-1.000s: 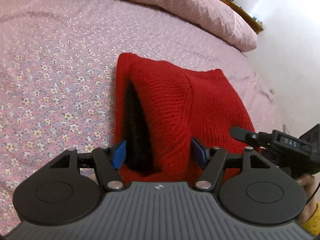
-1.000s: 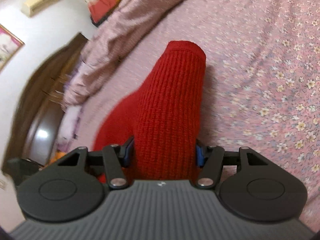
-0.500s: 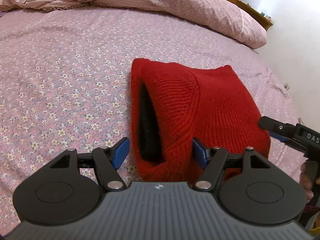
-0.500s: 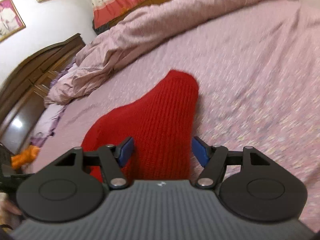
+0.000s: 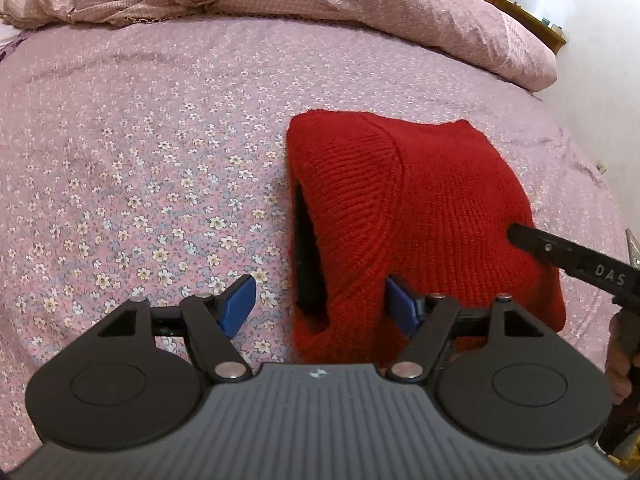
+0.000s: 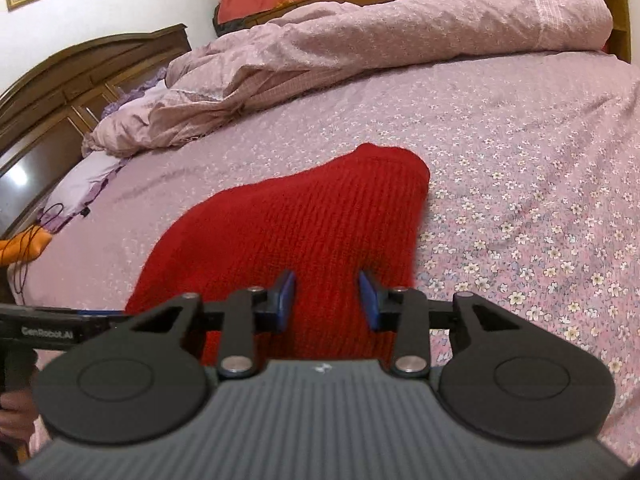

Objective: Fold small clothes

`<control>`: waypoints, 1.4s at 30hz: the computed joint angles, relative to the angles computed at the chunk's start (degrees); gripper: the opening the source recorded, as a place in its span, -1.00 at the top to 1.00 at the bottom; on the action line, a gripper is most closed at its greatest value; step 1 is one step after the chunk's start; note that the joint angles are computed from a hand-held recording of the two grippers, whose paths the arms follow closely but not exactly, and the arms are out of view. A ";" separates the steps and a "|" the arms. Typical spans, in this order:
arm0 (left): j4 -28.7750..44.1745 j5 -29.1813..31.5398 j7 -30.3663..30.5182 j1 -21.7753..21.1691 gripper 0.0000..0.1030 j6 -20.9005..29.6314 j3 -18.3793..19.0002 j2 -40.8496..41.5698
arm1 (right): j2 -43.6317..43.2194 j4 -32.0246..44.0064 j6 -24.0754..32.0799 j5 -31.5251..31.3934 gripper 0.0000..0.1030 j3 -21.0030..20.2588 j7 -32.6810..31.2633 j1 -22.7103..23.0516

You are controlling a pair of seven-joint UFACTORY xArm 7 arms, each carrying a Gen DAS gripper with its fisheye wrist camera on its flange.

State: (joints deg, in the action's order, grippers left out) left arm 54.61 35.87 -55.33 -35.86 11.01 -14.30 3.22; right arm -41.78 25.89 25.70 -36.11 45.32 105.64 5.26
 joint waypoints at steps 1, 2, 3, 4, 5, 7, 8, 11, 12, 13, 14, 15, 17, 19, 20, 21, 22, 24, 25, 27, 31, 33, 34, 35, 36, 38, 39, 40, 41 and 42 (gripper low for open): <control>0.28 0.69 -0.62 -0.21 -0.48 0.49 0.00 -0.02 | -0.17 0.06 0.47 0.44 0.25 -0.28 0.03 0.46; 0.33 1.42 -1.15 -0.35 -0.48 0.82 0.01 -0.21 | -0.25 0.38 1.48 0.76 0.24 -0.36 -0.33 1.01; 0.44 2.34 -1.96 -0.47 -0.48 1.14 -0.02 -0.36 | -0.37 0.72 2.52 0.89 0.21 -0.18 -0.46 1.33; 0.54 3.42 -3.04 -0.59 -0.48 1.50 -0.08 -0.61 | -0.75 1.10 3.77 1.04 0.18 0.38 0.05 1.47; 0.53 3.91 -3.69 -0.61 -0.48 1.79 -0.26 -0.97 | -1.10 1.57 4.95 1.17 0.17 1.21 1.00 1.44; 0.32 4.14 -4.27 -0.51 -0.48 2.40 -0.85 -1.91 | -1.76 1.91 6.66 1.47 0.00 1.79 2.26 2.07; 0.22 4.46 -4.57 -0.44 -0.49 2.89 -1.22 -2.41 | -1.93 2.00 7.15 1.47 -0.04 1.86 2.68 2.36; -0.08 6.23 -6.00 -0.19 -0.52 4.94 -2.61 -4.09 | -2.36 2.76 9.54 1.79 -0.16 2.22 3.50 3.67; -0.22 6.28 -6.18 -0.07 -0.55 5.50 -3.11 -4.58 | -2.57 2.94 10.37 1.95 -0.18 2.14 3.53 4.36; -0.50 6.24 -6.37 0.03 -0.57 5.96 -3.62 -5.22 | -2.96 3.11 11.30 2.26 -0.23 2.20 3.85 5.12; -0.84 6.25 -6.57 0.20 -0.60 6.20 -4.08 -5.80 | -3.24 3.37 12.23 2.55 -0.26 2.33 4.23 5.68; -1.13 6.48 -7.03 0.35 -0.63 6.56 -4.63 -6.40 | -3.74 3.57 13.28 2.87 -0.30 2.50 4.61 6.42; -1.52 7.04 -8.00 0.64 -0.67 7.62 -5.80 -7.54 | -4.02 4.50 15.89 3.78 -0.32 2.76 4.61 7.93; -1.75 8.03 -9.17 0.86 -0.75 9.01 -7.08 -8.55 | -3.83 5.66 18.70 4.80 -0.35 2.98 4.42 9.34; -1.75 8.40 -9.69 0.89 -0.83 9.91 -7.72 -8.96 | -3.67 6.34 20.25 5.33 -0.35 3.14 4.32 10.04; -1.87 8.84 -10.26 0.92 -0.85 10.49 -8.28 -9.34 | -3.47 6.92 21.61 5.74 -0.36 3.36 4.33 10.65; -1.95 8.98 -10.53 0.85 -0.87 11.19 -8.81 -9.65 | -3.20 7.47 22.76 6.06 -0.36 3.67 4.54 11.09; -1.95 8.52 -10.08 0.51 -0.93 12.69 -9.58 -9.87 | -2.43 8.49 24.26 6.38 -0.38 4.42 5.40 11.62; -1.84 8.41 -9.94 0.29 -0.94 13.60 -9.95 -9.84 | -1.98 8.95 24.95 6.55 -0.39 4.82 5.89 11.91; -1.71 7.83 -9.22 -0.19 -0.95 14.84 -10.27 -9.58 | -0.74 10.03 26.38 6.62 -0.45 5.72 6.92 12.04; -1.51 6.27 -8.46 -1.17 -0.96 16.98 -10.27 -8.80 | 2.14 12.03 29.41 5.92 -0.53 7.26 8.52 12.39; -1.27 5.90 -8.42 -1.61 -0.96 17.90 -10.09 -8.22 | 3.63 12.76 30.42 5.17 -0.53 7.52 9.20 12.72; -1.15 5.55 -8.17 -1.86 -0.96 18.28 -9.95 -7.95 | 4.30 12.90 30.63 4.76 -0.53 7.37 9.51 13.05; -1.04 5.34 -8.01 -2.10 -0.96 18.60 -9.81 -7.66 | 5.02 13.10 30.72 4.30 -0.53 7.09 9.79 13.35; -0.97 5.27 -7.91 -2.30 -0.96 18.73 -9.64 -7.38 | 5.77 13.29 30.79 3.85 -0.53 6.74 10.07 13.68; -0.82 5.05 -7.48 -2.74 -0.96 19.06 -9.31 -6.93 | 7.27 13.58 31.09 3.01 -0.53 6.16 10.88 14.47; -0.69 5.02 -7.34 -2.94 -0.96 19.27 -9.18 -6.72 | 7.95 13.58 31.08 2.56 -0.53 5.68 11.26 15.02; -0.60 5.01 -7.16 -3.13 -0.96 19.43 -9.05 -6.57 | 8.58 13.49 30.96 2.14 -0.53 5.14 11.74 15.63; -0.48 5.04 -7.03 -3.31 -0.96 19.57 -8.93 -6.40 | 9.18 13.43 30.91 1.75 -0.53 4.62 12.27 16.25; -0.39 5.07 -6.90 -3.48 -0.96 19.67 -8.83 -6.26 | 9.78 13.38 30.89 1.39 -0.53 4.06 12.81 16.88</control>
